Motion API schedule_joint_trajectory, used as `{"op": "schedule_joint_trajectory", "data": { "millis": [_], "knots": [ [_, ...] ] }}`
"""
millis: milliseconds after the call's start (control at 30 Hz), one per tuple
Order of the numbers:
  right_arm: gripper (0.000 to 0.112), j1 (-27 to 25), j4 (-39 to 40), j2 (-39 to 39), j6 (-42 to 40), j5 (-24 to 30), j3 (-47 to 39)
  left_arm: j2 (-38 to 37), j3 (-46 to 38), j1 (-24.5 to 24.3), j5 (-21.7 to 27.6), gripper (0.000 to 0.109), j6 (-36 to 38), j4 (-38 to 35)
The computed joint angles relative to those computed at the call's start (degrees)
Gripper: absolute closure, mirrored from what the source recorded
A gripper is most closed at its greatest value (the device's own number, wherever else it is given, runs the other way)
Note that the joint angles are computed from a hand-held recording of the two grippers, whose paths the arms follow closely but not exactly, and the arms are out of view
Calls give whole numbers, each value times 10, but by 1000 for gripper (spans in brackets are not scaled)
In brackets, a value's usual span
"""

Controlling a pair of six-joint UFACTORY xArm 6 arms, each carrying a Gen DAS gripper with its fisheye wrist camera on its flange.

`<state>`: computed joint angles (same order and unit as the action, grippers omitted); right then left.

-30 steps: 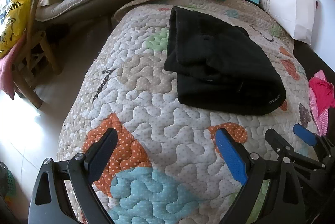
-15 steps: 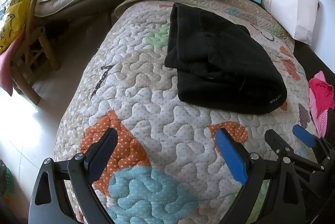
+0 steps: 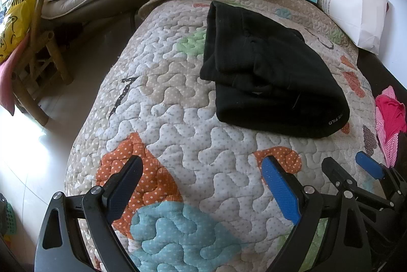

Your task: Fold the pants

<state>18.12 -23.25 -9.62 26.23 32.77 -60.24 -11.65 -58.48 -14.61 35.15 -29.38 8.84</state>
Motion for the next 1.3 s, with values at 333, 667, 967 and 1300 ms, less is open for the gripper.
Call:
{"op": "schedule_joint_trajectory", "data": {
  "millis": [333, 667, 967, 1300],
  "knots": [
    [27, 1, 0, -1, 0, 1, 1, 1, -1, 0, 0, 14, 2, -1],
    [27, 1, -3, -1, 1, 0, 2, 1, -1, 0, 0, 14, 3, -2],
    [27, 3, -7, 2, -1, 3, 1, 0, 0, 0, -1, 14, 3, -2],
    [26, 5, -12, 4, -12, 5, -1, 0, -1, -1, 2, 14, 6, -8]
  ]
}}
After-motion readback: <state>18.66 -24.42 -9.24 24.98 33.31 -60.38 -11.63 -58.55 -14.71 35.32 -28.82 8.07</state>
